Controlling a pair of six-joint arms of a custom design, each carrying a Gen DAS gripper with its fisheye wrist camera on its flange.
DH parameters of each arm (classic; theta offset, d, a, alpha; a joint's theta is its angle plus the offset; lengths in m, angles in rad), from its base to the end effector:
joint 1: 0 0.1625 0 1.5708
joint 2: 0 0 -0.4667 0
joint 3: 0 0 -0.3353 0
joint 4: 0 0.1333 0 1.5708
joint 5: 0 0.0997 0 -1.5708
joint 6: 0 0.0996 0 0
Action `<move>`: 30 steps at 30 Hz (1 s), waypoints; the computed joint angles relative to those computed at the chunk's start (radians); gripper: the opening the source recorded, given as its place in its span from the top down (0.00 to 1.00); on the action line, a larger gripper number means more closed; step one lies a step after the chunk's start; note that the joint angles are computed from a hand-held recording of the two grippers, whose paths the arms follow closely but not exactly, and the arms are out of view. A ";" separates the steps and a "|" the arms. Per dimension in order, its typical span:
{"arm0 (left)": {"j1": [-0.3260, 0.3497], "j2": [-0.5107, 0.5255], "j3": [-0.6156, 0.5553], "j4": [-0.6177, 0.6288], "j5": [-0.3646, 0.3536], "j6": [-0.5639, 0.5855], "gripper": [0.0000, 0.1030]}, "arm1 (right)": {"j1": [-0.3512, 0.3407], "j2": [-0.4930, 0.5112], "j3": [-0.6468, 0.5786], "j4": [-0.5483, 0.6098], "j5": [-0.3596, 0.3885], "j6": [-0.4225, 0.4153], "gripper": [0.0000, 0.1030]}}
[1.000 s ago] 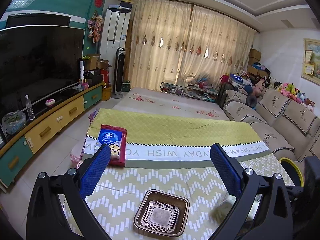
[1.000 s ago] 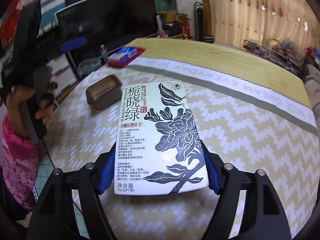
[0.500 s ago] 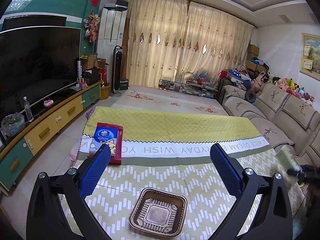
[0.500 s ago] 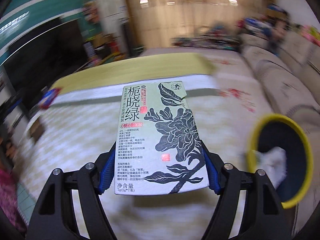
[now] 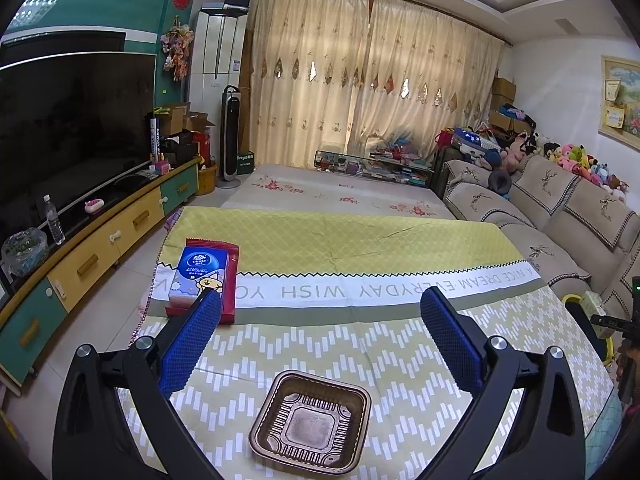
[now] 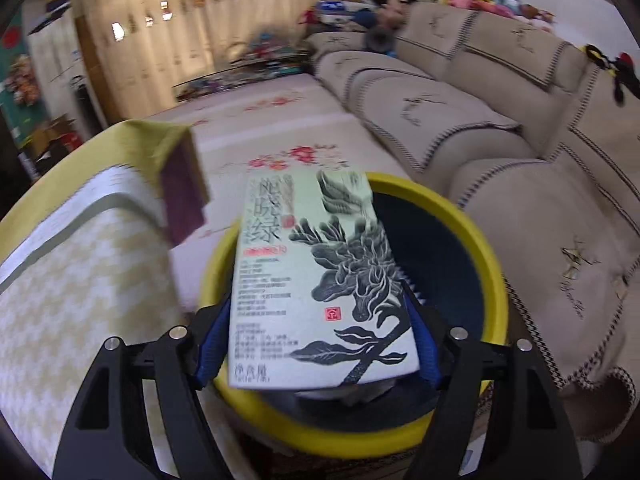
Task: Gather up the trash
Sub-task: 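Carry the book over the bin and open the right gripper, then reach the left gripper to the brown plastic tray and grasp its rim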
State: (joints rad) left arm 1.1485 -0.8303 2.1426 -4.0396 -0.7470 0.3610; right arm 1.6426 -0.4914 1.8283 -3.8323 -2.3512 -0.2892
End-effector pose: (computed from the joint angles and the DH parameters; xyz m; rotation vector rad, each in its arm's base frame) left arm -0.0178 -0.5431 0.2469 0.2383 2.0840 -1.3429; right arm 0.1065 -0.5996 0.0935 -0.0466 -2.1539 0.9513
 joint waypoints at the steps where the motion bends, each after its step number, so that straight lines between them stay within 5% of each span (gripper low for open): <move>1: 0.000 0.001 -0.001 0.001 0.000 0.001 0.05 | 0.002 0.005 -0.006 -0.014 -0.004 0.001 0.31; 12: -0.003 0.011 -0.008 0.040 -0.002 0.003 0.05 | 0.119 0.073 0.020 -0.285 0.107 -0.139 0.24; 21: -0.040 0.003 0.045 0.226 0.064 -0.079 0.06 | 0.200 0.171 -0.013 -0.409 0.136 -0.316 0.16; 30: -0.022 0.021 0.046 0.430 0.125 -0.180 0.38 | 0.197 0.152 -0.006 -0.353 0.127 -0.268 0.16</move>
